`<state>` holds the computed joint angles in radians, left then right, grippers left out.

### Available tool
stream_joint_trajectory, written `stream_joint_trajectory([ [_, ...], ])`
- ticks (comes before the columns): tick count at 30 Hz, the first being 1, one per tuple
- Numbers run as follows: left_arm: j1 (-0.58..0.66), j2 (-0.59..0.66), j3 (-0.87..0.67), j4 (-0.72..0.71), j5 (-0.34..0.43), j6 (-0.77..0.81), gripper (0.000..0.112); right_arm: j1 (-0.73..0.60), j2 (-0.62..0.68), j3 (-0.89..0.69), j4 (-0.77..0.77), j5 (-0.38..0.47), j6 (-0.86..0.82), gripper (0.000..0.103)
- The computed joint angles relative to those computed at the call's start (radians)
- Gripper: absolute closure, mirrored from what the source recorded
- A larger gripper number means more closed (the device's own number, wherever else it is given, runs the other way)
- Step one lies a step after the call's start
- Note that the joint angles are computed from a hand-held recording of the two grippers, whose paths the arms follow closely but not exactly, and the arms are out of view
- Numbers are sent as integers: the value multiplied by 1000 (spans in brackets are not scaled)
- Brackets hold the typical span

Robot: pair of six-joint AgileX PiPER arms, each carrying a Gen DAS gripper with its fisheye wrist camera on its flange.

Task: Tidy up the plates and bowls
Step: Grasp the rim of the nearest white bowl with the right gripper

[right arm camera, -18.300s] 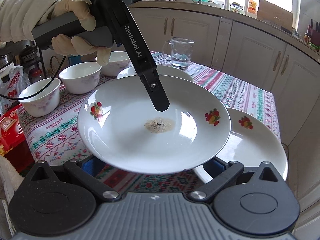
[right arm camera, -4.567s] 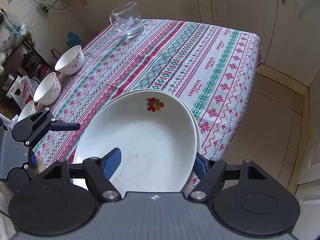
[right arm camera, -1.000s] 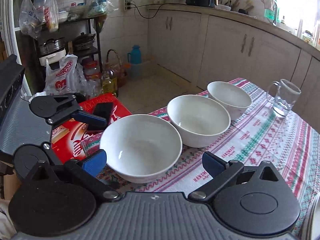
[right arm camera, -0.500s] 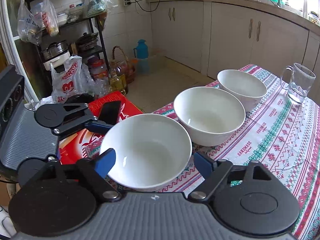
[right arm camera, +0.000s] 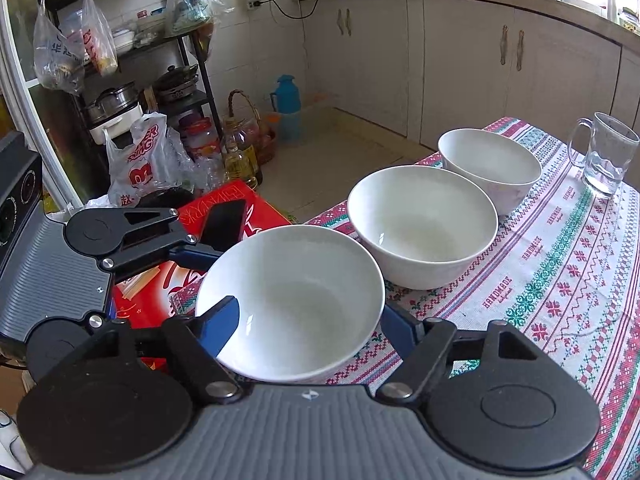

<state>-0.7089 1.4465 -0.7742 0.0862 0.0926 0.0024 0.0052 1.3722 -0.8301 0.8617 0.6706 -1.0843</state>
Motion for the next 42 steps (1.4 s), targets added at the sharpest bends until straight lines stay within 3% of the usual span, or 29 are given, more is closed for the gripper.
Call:
stream_joint_trajectory([
  [4, -24, -1, -21, 218, 37, -214, 28, 0, -6, 2, -3, 2, 4, 21],
  [7, -31, -5, -36, 163, 52, -160, 28, -11, -25, 7, -7, 12, 1, 21],
  [12, -61, 3, -70, 186, 66, -168, 28, -51, -64, 24, -7, 31, -10, 21],
  [17, -86, 49, -126, 46, 70, -28, 28, -119, -116, 42, -16, 58, -21, 21],
  [31, -139, 237, -341, -508, 110, 565, 28, -397, -214, 95, -23, 140, -93, 21],
  [39, -160, 325, -432, -599, 144, 666, 28, -524, -214, 118, -5, 167, -151, 21],
  [42, -168, 351, -460, -562, 155, 628, 28, -549, -206, 122, -1, 169, -161, 21],
])
